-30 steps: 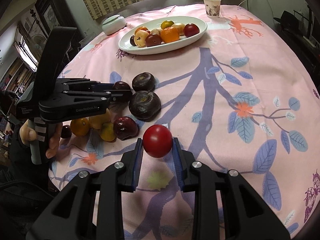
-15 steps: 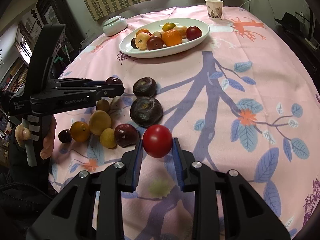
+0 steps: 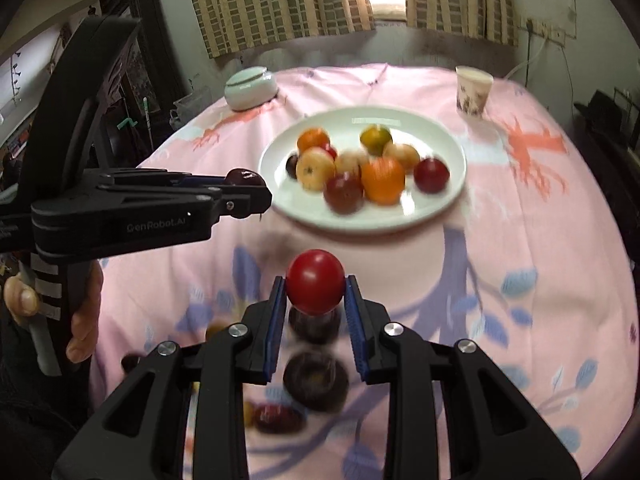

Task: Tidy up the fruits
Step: 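Lower the tomato and plum onto the plate and open both grippers, then grasp a large dark brown fruit with the right gripper while the left grasps a dark plum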

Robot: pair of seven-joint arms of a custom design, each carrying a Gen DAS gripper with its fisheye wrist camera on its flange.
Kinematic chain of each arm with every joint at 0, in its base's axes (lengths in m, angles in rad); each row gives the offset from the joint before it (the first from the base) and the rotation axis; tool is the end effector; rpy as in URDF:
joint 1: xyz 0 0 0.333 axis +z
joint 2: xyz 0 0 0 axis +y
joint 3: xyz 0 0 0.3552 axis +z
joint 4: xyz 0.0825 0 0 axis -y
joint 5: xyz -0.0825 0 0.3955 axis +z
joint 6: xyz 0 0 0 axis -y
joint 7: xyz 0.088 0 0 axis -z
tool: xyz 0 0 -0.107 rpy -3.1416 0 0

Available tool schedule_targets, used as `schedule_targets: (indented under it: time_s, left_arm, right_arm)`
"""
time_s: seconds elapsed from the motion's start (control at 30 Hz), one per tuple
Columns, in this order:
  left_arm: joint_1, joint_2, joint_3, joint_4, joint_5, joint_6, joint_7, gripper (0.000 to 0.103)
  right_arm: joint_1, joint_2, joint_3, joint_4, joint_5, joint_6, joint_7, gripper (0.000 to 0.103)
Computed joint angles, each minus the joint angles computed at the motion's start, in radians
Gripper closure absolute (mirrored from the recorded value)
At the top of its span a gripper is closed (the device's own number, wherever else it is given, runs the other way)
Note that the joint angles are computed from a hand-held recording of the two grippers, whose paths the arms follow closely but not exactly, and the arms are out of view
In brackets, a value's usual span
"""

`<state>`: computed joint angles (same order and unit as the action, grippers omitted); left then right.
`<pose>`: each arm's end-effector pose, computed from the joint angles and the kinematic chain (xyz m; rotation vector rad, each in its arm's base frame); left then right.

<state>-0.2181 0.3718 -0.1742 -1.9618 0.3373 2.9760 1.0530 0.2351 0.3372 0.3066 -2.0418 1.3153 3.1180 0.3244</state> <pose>0.6245 -0.2708 0.3894 -1.7662 2.0653 -0.8152 0.5779 0.2372 0.3487 -2.0051 1.2932 -0.3253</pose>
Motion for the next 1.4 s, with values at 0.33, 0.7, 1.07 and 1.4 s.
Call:
schedule_targets:
  time_s: [0.33, 0.7, 1.07, 1.4]
  left_arm:
    - [0.038, 0.094, -0.008, 0.191, -0.053, -0.06, -0.007, 0.073]
    - [0.016, 0.309, 0.0, 0.515, -0.089, -0.251, 0.045, 0.072]
    - [-0.006, 0.406, 0.018, 0.666, -0.111, -0.325, 0.053, 0.043]
    - [0.037, 0.192, 0.013, 0.363, -0.09, -0.149, 0.019, 0.028]
  right_arm:
    - [0.165, 0.169, -0.225, 0.234, -0.418, -0.014, 0.406, 0.073]
    - [0.185, 0.314, -0.312, 0.433, -0.646, -0.111, 0.692, 0.073]
    - [0.141, 0.392, -0.289, 0.541, -0.826, -0.206, 0.837, 0.066]
    - [0.001, 0.252, -0.108, 0.334, -0.889, -0.061, 0.792, 0.044]
